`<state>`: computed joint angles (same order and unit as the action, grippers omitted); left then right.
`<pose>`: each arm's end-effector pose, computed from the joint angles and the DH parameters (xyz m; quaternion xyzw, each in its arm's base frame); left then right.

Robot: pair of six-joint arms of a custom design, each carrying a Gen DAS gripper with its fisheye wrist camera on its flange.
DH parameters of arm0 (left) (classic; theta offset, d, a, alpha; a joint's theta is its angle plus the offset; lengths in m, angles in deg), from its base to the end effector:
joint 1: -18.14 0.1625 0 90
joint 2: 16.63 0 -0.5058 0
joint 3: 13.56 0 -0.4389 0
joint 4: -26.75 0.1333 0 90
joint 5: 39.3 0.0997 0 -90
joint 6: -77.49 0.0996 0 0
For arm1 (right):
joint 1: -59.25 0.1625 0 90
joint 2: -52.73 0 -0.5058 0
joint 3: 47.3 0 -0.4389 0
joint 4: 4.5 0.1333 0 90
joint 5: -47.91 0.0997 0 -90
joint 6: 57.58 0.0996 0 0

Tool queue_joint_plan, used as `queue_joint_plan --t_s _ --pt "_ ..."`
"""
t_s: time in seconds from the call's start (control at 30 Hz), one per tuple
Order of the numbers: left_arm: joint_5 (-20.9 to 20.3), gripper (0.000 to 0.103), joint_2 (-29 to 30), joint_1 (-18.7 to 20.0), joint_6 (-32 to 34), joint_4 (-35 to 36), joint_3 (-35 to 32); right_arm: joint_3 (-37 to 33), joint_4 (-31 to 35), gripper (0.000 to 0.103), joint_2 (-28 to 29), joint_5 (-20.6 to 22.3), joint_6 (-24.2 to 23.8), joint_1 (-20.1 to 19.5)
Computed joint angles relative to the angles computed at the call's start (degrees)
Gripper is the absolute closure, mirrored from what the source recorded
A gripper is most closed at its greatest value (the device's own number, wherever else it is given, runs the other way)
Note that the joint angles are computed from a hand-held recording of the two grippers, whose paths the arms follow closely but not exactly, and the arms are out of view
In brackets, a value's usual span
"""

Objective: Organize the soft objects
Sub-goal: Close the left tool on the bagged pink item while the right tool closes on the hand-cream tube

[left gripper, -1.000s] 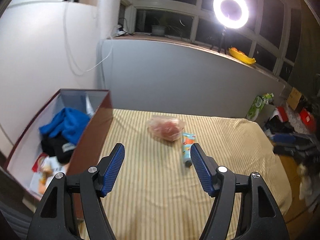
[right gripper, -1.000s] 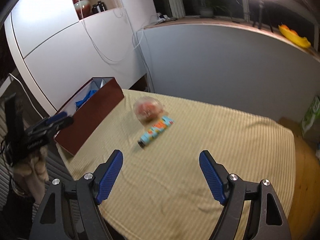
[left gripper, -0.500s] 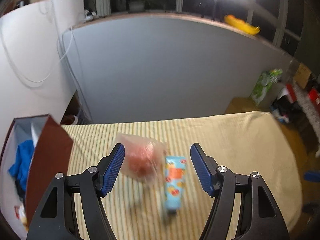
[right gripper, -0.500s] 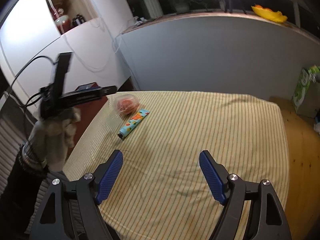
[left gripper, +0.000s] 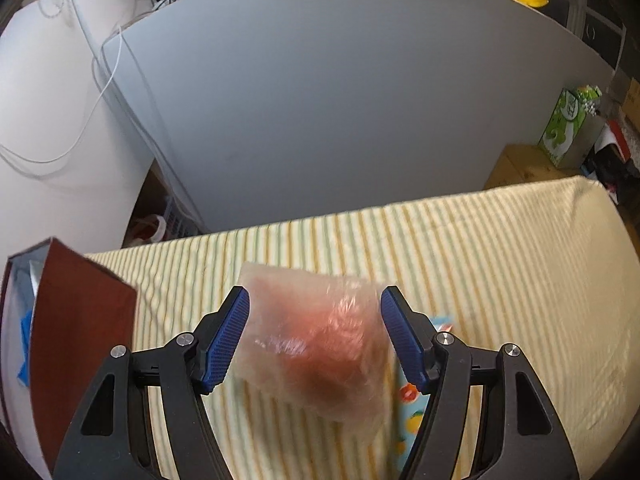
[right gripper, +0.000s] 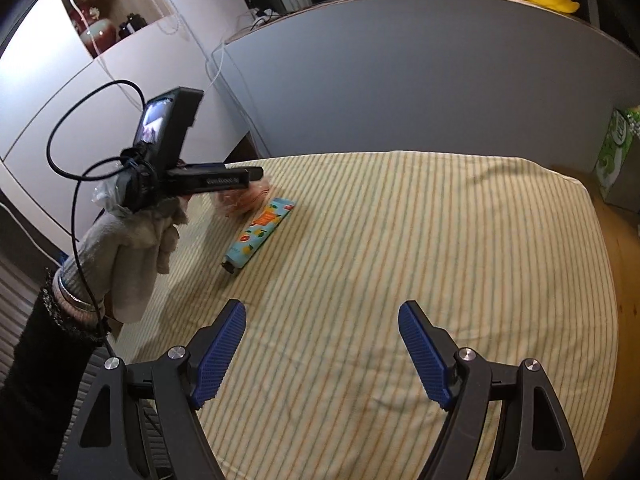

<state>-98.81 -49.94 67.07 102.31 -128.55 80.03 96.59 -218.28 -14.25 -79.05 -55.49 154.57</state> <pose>-0.3522 -0.6840 -0.0177 0.5145 0.8151 -0.0790 0.2541 0.1124 -0.4148 0.2189 -0.1015 -0.8734 0.3952 0.2658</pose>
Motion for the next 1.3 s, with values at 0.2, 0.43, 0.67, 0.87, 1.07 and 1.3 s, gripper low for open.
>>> queue_joint_plan --t_s 0.2,0.43,0.67,0.87,1.07,1.3 --pt "-1.99 0.035 -3.37 1.11 -1.30 -1.27 3.41 -1.64 1.57 0.028 1.60 -1.36 -0.04 2.02" --pt "-4.96 0.035 -7.21 3.09 -0.77 -2.95 7.33 -6.10 4.67 0.028 5.05 -1.49 -1.61 2.56" --pt "-10.23 0.035 -7.74 5.00 -2.76 0.05 5.07 -12.45 10.44 0.028 8.06 2.50 0.07 -0.37" --pt "-15.17 0.035 -8.04 6.71 -9.47 3.04 2.15 -17.52 12.17 0.028 12.88 1.50 -1.14 -1.42" --pt "-16.08 0.035 -7.13 7.15 -12.06 6.59 -0.70 -21.95 14.46 0.028 16.28 -1.31 -1.03 -1.62" --pt "-13.08 0.031 -4.43 5.60 -14.02 7.15 -3.03 -24.63 13.85 0.028 19.29 -7.50 -3.70 -0.43"
